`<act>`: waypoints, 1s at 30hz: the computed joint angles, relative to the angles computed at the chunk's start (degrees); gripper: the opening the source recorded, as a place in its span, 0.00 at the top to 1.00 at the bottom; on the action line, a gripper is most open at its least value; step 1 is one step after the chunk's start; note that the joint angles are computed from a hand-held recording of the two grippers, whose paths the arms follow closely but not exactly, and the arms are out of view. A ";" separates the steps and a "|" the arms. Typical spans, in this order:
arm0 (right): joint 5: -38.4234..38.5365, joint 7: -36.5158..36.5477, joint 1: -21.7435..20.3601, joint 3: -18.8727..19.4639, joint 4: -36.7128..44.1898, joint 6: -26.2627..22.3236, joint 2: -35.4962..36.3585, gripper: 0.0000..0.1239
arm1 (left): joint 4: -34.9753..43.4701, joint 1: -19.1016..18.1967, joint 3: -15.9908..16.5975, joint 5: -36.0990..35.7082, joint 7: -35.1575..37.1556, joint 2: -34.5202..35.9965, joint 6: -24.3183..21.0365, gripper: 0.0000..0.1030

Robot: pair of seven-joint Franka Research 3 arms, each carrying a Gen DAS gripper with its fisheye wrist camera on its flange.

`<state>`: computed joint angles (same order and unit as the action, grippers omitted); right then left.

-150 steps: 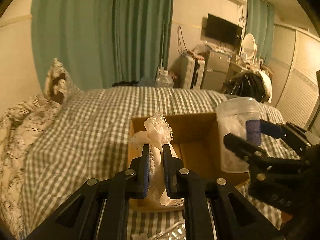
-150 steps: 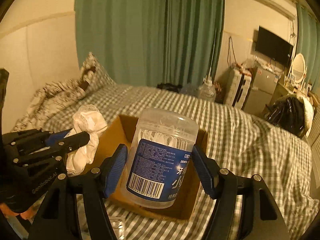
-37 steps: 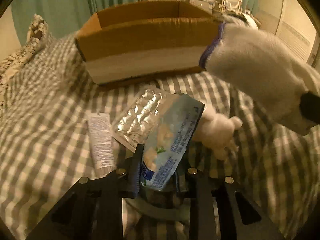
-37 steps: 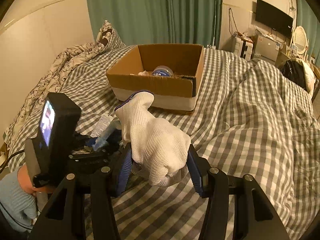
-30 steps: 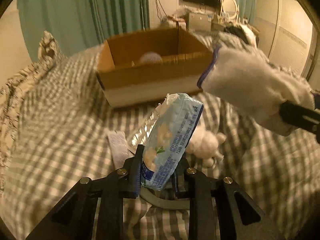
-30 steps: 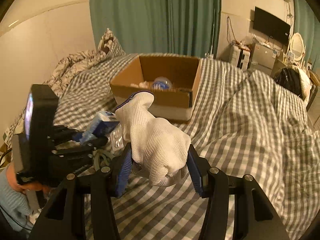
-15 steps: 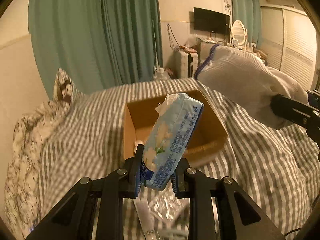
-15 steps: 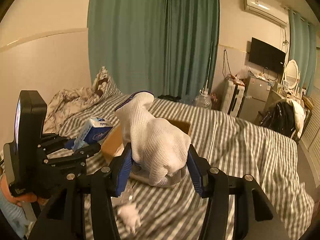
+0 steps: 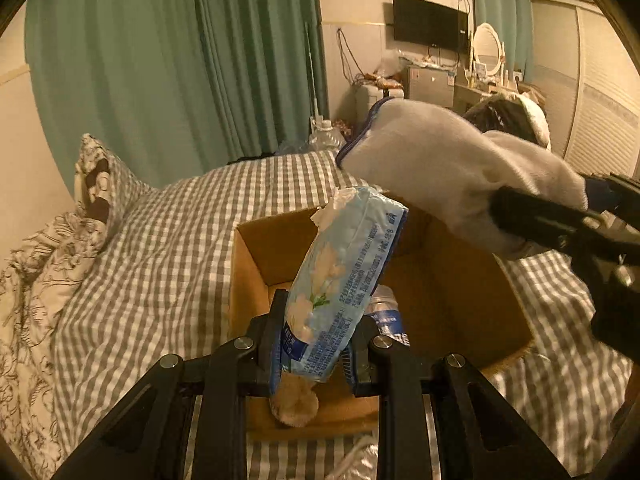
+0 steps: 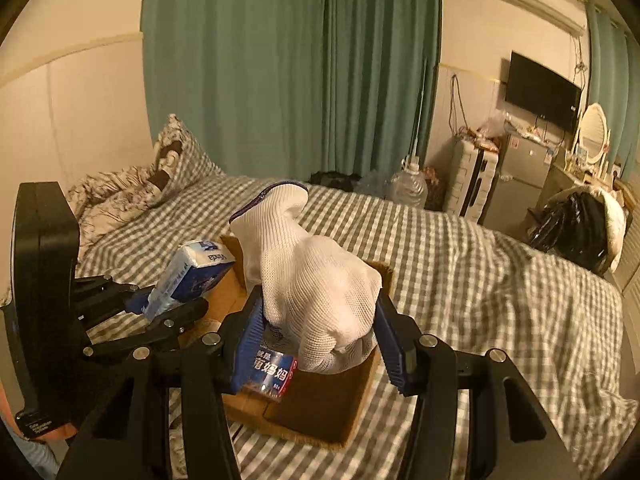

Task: Organize objects
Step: 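Lower the packet and glove into the box and open both grippers, then grasp the white toothpaste tube with the left gripper and lift it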

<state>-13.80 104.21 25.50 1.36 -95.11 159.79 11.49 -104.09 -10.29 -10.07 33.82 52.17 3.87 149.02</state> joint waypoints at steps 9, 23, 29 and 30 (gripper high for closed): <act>2.92 -2.16 0.13 -0.92 -2.06 2.84 0.54 0.38 | -0.95 0.61 0.15 -6.75 3.83 1.72 0.27 0.44; -4.85 3.71 -4.35 4.07 -13.89 4.17 -16.35 0.33 | -9.15 1.60 -1.74 0.45 -5.15 -13.79 -3.37 0.19; -1.23 -0.47 -6.63 7.71 -21.68 5.91 -24.75 0.30 | -18.15 3.43 -2.79 -1.91 -9.15 -23.76 -3.21 0.19; -0.19 -1.32 -6.81 8.16 -22.80 5.82 -25.73 0.30 | -19.24 3.61 -3.02 -2.19 -9.61 -24.72 -3.32 0.19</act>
<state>-13.99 102.89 18.69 9.52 -117.91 165.61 -14.24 -123.33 -6.68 -13.09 31.62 42.55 -20.85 145.70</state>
